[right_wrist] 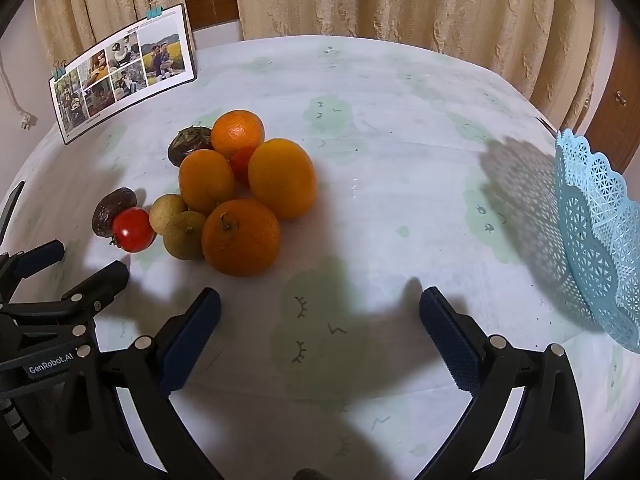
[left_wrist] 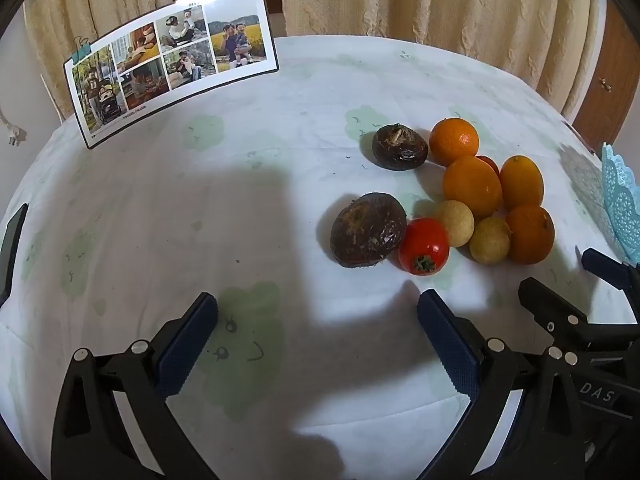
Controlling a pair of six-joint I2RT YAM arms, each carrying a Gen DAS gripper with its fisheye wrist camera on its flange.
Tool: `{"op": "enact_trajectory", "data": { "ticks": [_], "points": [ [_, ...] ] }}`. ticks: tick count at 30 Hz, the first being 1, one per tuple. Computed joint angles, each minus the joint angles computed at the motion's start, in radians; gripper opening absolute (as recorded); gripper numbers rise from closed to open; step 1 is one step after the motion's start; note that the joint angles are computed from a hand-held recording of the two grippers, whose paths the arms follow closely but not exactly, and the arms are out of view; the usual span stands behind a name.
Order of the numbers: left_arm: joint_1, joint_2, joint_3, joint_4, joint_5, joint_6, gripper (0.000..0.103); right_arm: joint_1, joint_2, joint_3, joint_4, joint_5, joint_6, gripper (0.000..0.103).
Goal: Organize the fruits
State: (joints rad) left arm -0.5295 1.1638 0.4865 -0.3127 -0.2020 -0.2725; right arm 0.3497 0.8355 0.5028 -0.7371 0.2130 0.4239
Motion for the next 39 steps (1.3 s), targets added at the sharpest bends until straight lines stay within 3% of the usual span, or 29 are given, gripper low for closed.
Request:
{"op": "enact_trajectory", "data": {
  "ticks": [39],
  "points": [
    [-0.002, -0.002, -0.002, 0.004, -0.003, 0.002, 0.098, 0.001, 0.002, -0.003, 0.008, 0.004, 0.0, 0.101]
  ]
}}
